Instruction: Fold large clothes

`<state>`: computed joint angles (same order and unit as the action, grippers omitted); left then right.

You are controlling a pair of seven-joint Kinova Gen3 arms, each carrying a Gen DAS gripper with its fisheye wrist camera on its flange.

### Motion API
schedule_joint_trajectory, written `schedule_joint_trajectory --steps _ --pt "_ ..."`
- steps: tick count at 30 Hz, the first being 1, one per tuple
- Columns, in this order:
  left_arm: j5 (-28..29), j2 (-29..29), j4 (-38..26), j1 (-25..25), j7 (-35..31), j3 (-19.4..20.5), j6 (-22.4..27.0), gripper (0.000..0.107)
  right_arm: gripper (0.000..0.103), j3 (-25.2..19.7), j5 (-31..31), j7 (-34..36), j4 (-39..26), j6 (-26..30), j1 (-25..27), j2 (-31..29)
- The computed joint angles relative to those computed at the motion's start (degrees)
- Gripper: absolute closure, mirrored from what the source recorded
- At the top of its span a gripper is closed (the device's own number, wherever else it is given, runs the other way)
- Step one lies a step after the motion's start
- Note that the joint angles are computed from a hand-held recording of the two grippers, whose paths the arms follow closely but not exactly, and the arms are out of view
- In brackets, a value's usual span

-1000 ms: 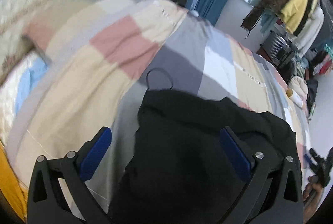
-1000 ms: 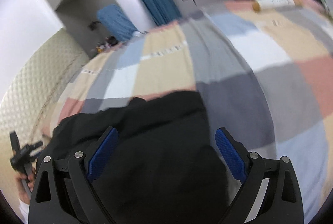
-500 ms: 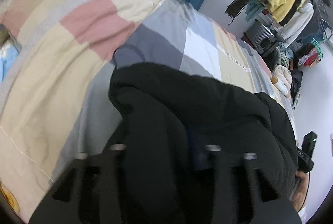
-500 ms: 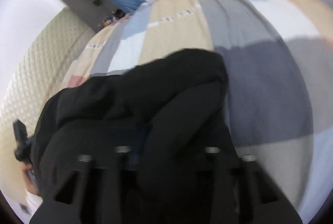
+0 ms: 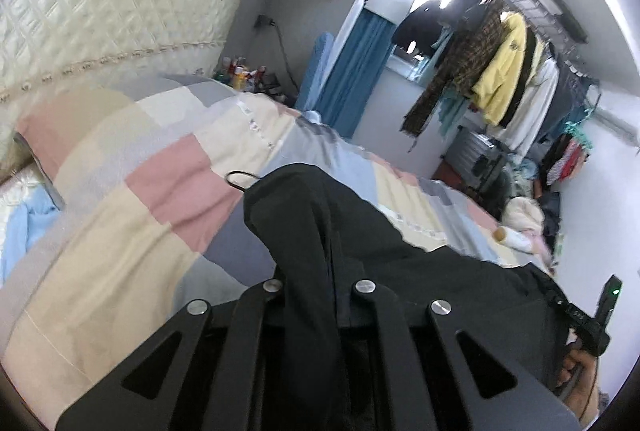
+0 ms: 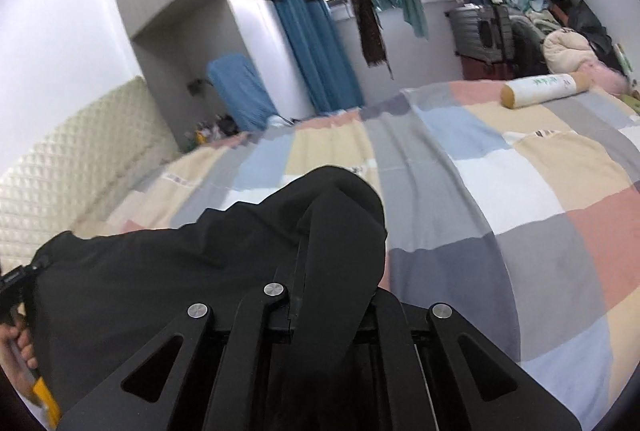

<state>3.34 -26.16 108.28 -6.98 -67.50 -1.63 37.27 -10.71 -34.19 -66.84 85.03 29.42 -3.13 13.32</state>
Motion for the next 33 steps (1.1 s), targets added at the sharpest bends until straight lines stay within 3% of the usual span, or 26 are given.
schedule_joint_trajectory --steps 4,6,8,14,17,20,23,24,25,26,27,28,33 --pt "-4.2 5.7 -3.1 -3.7 3.0 3.9 5.5 0.101 0.101 10.4 9.3 -8.5 -4.1 4.0 -10.6 3.6" --pt "-5.4 7.3 -3.4 -3.4 4.0 3.8 7.9 0.101 0.101 15.4 14.0 -12.6 -5.4 5.4 -15.6 4.9" --pt "-6.8 8.5 -3.4 -3.2 5.1 4.3 9.7 0.101 0.101 16.9 17.7 -16.5 -5.7 6.9 -17.3 5.9" --pt "-10.0 10.8 -4.0 -0.9 6.8 5.0 14.9 0.101 0.101 6.1 27.4 -23.4 -7.4 10.4 -10.5 9.0" --pt "-10.7 10.2 -4.0 -0.1 7.5 5.0 15.4 0.1 0.101 4.3 26.6 -22.9 -7.1 10.6 -8.6 8.8" --pt "-11.1 8.8 -3.5 0.0 8.4 4.7 15.0 0.096 0.098 -0.8 26.4 -22.8 -6.4 10.9 -3.9 7.9" --pt "-11.1 7.7 -4.1 0.0 8.8 4.8 16.1 0.091 0.095 -1.6 23.0 -20.4 -5.3 12.0 -1.8 6.2" --pt "-10.6 7.4 -4.5 0.3 8.3 4.3 16.7 0.088 0.091 -1.5 22.1 -19.9 -4.9 12.3 -1.5 5.5" --pt "-10.0 7.2 -4.8 0.6 7.8 3.9 17.1 0.081 0.078 -2.1 21.3 -19.5 -4.7 12.9 -0.5 5.0" --pt "-8.8 6.7 -5.2 1.1 6.9 3.0 17.5 0.06 0.072 -2.2 19.6 -18.6 -4.9 13.9 0.1 4.7" --pt "-7.3 6.5 -5.8 1.7 5.8 2.0 18.4 0.043 0.055 -2.7 17.8 -17.8 -5.0 15.2 1.2 4.3" --pt "-6.6 6.2 -6.6 1.9 5.2 1.9 19.4 0.021 0.048 -2.3 17.0 -17.7 -4.8 15.6 1.2 3.8" --pt "-7.0 3.4 -9.5 1.5 5.2 4.1 24.2 0.02 0.027 -1.1 13.6 -17.0 -3.4 16.4 2.1 -1.0"
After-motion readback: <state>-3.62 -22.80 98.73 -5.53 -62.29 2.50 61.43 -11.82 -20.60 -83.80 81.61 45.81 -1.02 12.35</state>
